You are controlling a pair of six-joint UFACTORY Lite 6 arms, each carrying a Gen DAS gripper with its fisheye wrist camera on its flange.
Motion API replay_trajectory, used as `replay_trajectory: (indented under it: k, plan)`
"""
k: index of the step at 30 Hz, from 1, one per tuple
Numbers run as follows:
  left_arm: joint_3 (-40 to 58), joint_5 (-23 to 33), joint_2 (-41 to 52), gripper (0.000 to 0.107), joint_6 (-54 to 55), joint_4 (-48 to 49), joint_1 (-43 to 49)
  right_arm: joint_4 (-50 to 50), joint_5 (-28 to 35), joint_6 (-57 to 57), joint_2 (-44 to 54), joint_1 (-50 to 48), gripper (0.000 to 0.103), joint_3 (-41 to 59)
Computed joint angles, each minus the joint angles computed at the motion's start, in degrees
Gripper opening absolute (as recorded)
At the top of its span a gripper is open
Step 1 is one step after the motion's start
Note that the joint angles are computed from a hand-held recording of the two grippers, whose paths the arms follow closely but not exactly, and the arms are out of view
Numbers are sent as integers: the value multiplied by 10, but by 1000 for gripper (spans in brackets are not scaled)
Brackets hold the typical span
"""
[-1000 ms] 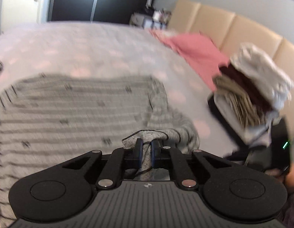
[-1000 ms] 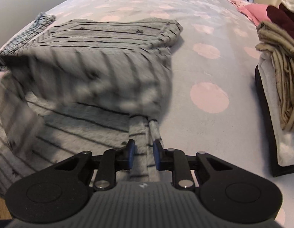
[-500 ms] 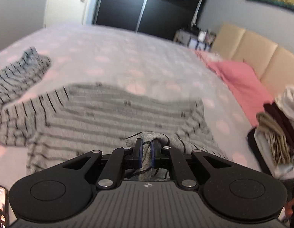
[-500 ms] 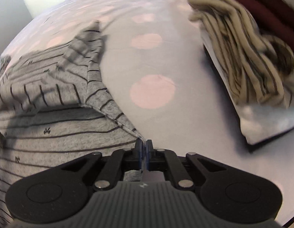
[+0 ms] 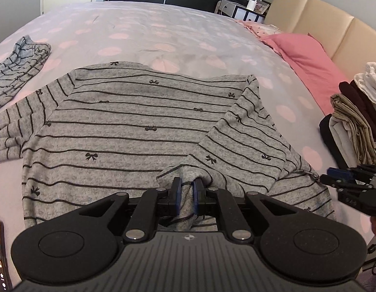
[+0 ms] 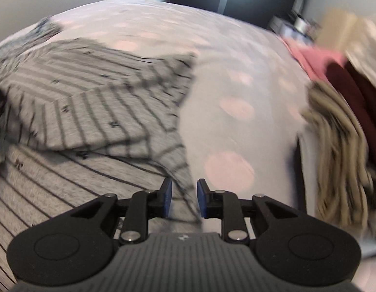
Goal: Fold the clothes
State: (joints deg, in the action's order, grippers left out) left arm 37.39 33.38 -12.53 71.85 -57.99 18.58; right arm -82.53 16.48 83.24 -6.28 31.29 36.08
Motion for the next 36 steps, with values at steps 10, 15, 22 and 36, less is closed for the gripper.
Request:
replay_trajectory:
  k: [10, 15, 22, 36]
  plan:
    - [5, 57, -9, 7, 35, -24, 43, -192, 125, 63, 173, 85, 26, 72]
    - [12, 62, -2, 7, 32, -35, 42, -248, 170, 68, 213, 97, 26, 89]
    - [12, 88, -10, 7, 43, -68, 34, -243, 113, 172, 171, 21, 9, 104]
    - [-121, 39, -100, 7, -23, 27, -205, 70, -69, 22, 206, -166, 9, 178]
